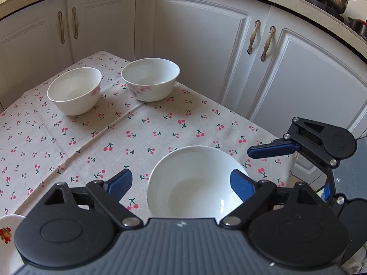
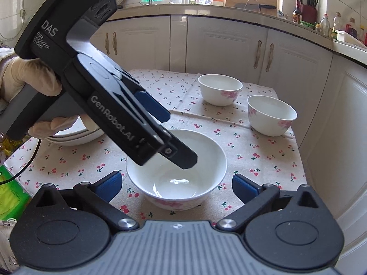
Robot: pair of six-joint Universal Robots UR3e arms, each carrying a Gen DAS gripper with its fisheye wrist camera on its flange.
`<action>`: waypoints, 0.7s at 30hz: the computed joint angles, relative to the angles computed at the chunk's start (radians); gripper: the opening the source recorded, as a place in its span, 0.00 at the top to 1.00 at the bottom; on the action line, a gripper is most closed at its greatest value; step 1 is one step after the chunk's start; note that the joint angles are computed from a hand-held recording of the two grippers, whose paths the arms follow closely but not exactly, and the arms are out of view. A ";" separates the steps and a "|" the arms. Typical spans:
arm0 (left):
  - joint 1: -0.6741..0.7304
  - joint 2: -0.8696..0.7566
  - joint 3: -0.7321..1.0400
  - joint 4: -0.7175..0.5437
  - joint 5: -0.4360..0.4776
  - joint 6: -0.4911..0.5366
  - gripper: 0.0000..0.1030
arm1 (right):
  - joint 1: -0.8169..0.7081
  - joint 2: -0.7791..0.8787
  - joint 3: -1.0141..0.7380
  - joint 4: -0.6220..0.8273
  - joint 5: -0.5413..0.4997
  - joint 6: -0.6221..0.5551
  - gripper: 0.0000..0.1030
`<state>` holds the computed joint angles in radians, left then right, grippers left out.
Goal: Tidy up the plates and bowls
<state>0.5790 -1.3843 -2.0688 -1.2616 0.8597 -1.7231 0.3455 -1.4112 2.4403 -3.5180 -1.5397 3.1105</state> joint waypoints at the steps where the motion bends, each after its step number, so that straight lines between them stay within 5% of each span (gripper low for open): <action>1: 0.004 0.005 0.004 -0.008 -0.002 0.003 0.10 | -0.001 -0.010 0.007 -0.004 -0.006 0.006 0.00; 11: 0.020 0.046 0.036 -0.066 -0.038 0.026 0.10 | -0.032 -0.063 0.023 -0.008 -0.094 0.049 0.00; 21: -0.081 -0.047 0.124 0.111 -0.044 -0.133 0.07 | -0.048 0.021 -0.024 -0.086 -0.272 -0.057 0.00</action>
